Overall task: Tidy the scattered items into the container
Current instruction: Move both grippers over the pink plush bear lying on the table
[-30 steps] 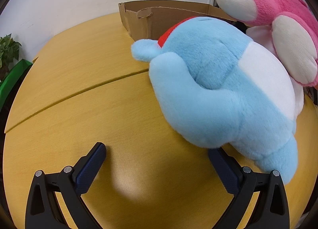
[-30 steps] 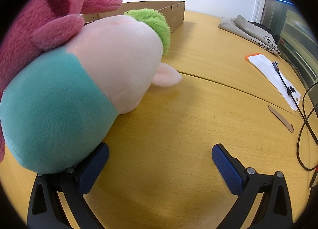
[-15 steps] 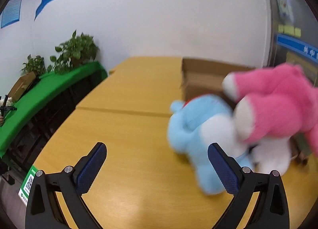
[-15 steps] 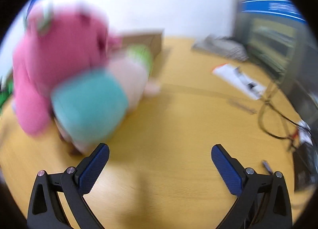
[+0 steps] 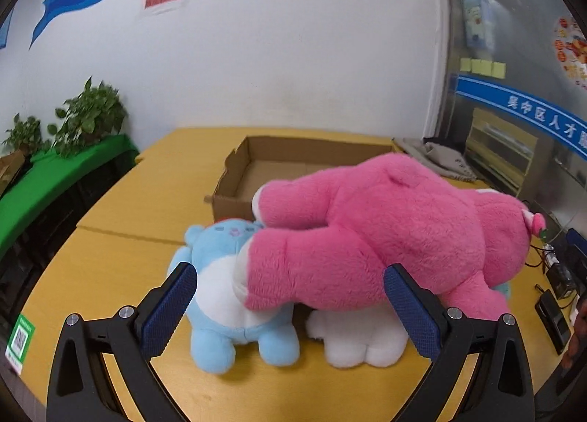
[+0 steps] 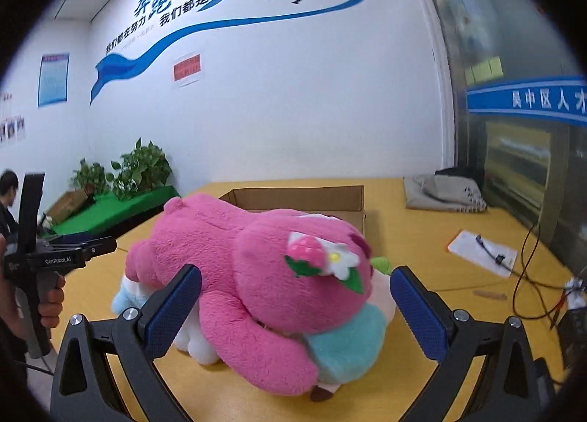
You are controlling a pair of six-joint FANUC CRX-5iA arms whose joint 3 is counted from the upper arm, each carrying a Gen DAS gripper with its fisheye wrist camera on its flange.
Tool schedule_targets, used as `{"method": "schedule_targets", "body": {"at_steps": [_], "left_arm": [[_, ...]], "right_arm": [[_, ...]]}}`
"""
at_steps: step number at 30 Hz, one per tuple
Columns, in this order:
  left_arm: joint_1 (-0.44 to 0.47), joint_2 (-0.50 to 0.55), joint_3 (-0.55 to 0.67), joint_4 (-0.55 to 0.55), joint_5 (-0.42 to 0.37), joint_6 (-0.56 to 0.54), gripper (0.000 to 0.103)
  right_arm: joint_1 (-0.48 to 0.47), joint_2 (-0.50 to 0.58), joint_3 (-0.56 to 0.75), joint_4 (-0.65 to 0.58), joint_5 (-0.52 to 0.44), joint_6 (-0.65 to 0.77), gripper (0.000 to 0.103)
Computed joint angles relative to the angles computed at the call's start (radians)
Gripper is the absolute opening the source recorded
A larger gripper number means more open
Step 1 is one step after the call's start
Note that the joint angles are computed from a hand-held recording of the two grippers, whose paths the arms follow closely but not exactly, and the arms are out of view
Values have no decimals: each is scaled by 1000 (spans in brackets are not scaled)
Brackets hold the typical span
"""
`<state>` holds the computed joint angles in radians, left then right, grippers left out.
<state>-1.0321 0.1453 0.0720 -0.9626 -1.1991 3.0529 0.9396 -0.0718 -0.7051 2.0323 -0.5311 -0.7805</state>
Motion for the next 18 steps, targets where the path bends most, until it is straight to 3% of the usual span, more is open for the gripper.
{"method": "schedule_targets", "body": {"at_steps": [2, 6, 10, 18], "left_arm": [[5, 11, 14, 21, -2, -20, 103], [12, 18, 29, 41, -12, -40, 103], [16, 22, 32, 58, -15, -45, 103], [12, 36, 40, 66, -32, -58, 103]], "right_arm": [[38, 23, 19, -70, -37, 53, 103], [147, 73, 71, -338, -151, 246, 103], [186, 106, 118, -512, -175, 321, 103], [232, 129, 165, -678, -235, 419, 103]]}}
